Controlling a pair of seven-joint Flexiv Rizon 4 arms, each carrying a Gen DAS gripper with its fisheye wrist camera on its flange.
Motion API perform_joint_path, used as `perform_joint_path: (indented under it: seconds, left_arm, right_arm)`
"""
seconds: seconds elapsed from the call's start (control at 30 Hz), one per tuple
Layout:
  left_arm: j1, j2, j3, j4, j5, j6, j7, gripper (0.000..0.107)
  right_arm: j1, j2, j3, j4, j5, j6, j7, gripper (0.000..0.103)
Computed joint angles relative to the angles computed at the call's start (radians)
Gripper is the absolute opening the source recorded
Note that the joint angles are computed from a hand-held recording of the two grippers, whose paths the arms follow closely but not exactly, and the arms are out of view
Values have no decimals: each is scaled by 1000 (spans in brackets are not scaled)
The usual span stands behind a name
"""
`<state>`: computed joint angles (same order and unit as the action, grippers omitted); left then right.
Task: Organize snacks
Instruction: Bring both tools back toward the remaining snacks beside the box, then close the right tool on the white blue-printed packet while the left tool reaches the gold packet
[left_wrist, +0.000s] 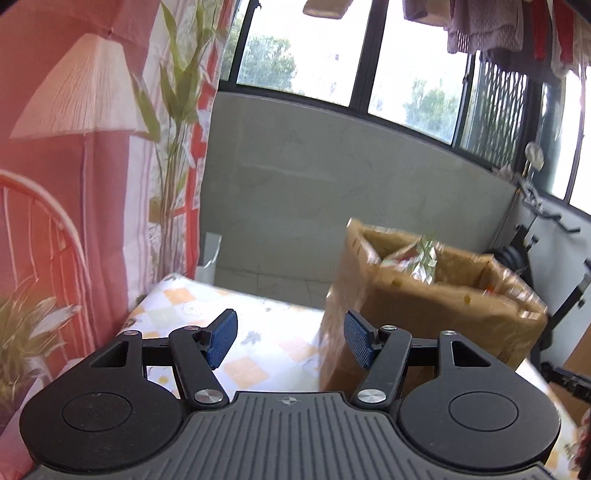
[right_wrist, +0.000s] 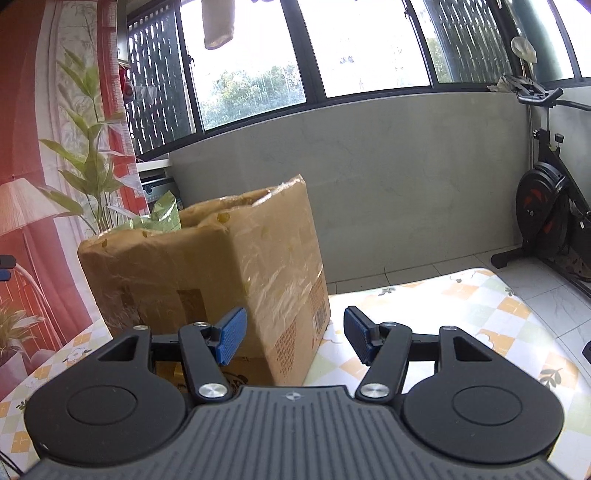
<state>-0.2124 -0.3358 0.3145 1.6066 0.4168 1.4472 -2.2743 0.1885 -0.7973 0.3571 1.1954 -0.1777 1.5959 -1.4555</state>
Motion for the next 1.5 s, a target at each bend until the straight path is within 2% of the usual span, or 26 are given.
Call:
perform_joint_path:
  seconds: [0.1,0.2,0.3,0.5,0.57,0.63,0.7,0.8,0.9,0.97,1.0,1.1,1.2,1.23,1.33,1.4,1.43,1.5]
  left_arm:
    - [-3,-10,-12,28,3,-22,7,65]
    - [14,-35,-44,59,-43,-12,12,65]
    - [-9,-71,-28,43,-55,-17,1,62]
    - [-21,-125,-34,17,-109,10,46,62]
    - [-23,-137,-39,17,-133,17,66,62]
    - [-31,-143,-41,26,-157,25,82,62]
    - [-35,-148,-44,36,-179,25,103,62]
    - [-47,-151,-39,51,-204,20,120,62]
    - [-47,-150,-48,68,-231,21,138,62]
    - [-51,-149,-49,76,-242,19,149,62]
    - [-54,-148,-48,79,-245,20,153,62]
    - [-57,-149,-53,85,-259,23,169,62]
    - [-64,-155,-55,83,-269,19,180,62]
    - [-64,-157,-59,83,-274,20,184,62]
    - [-57,-165,-79,82,-292,21,207,62]
    - [-45,-170,-100,85,-306,20,234,62]
    - [-36,-173,-116,86,-316,20,253,62]
    - [-19,-183,-144,83,-336,19,293,61]
  right_arm:
    - [15,-4,-21,9,0,-25,6,62]
    - [59,-19,-87,-3,-3,-74,39,62]
    - [122,-49,-176,-57,-7,-163,112,66]
    - [188,-127,-256,-187,-64,-289,135,69]
    - [188,-143,-235,-221,-84,-376,75,68]
    - [202,-126,-263,-171,-94,-330,49,66]
    - [191,-103,-243,-125,-84,-301,14,63]
    - [154,-68,-178,-60,-50,-277,-53,62]
    - [90,-41,-63,0,-19,-258,-222,62]
    - [77,-21,-40,25,3,-260,-284,63]
    - [91,-6,-64,46,11,-239,-279,63]
    - [163,33,-185,108,3,-170,-184,76]
    - [175,30,-198,91,-1,-223,-109,78]
    - [161,27,-170,80,6,-252,-109,78]
    - [148,14,-143,48,38,-297,-78,71]
    - [162,3,-164,34,35,-296,-52,60]
    - [153,-1,-149,31,40,-290,-65,53]
    - [144,-13,-130,26,41,-266,-93,51]
